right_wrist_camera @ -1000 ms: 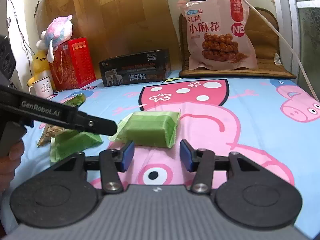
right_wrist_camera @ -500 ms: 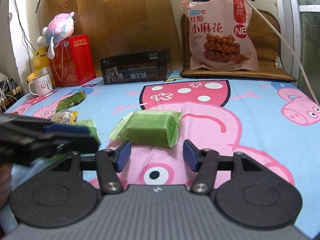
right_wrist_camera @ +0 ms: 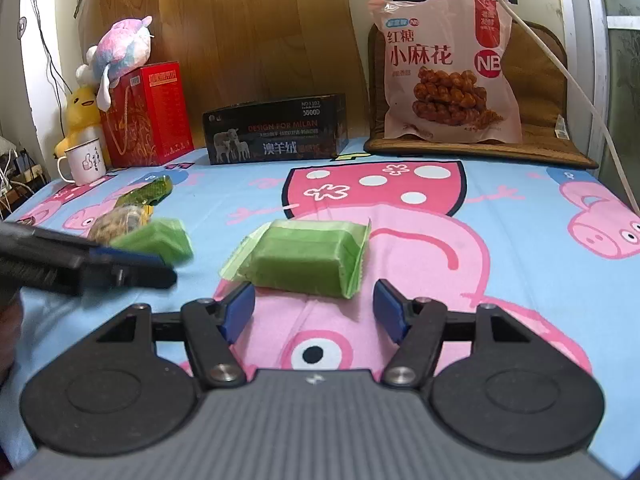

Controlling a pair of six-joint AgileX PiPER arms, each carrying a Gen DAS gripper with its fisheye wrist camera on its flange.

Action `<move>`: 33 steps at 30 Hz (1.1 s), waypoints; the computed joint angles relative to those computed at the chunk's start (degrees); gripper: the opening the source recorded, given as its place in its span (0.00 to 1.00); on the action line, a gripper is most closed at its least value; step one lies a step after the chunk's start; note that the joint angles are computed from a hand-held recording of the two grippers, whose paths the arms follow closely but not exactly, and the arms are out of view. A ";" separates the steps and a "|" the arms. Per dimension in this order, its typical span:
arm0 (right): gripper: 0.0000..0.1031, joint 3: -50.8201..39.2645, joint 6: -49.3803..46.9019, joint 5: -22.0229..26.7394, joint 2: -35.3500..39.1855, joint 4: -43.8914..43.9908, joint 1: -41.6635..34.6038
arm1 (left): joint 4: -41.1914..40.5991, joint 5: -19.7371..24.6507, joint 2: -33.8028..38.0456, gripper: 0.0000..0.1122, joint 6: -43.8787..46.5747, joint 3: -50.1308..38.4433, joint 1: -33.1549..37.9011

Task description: Organize snacks

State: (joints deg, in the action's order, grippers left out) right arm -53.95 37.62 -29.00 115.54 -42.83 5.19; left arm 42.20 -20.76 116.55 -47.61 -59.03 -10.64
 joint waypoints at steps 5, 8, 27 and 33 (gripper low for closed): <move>0.69 -0.55 1.16 0.10 0.23 -1.59 -0.13 | 7.85 -3.01 1.17 0.45 -12.03 -1.73 4.03; 0.74 -1.42 4.18 -0.07 0.57 -4.68 -0.49 | 9.85 -6.66 0.90 0.53 -13.38 -0.89 4.30; 0.75 -6.06 10.89 -0.67 1.57 -24.63 4.09 | 27.65 -12.79 3.41 0.36 -30.80 -3.50 4.17; 0.76 -6.38 21.29 -6.24 1.41 -33.02 2.00 | 17.00 -11.63 -2.58 0.41 -16.62 6.90 5.73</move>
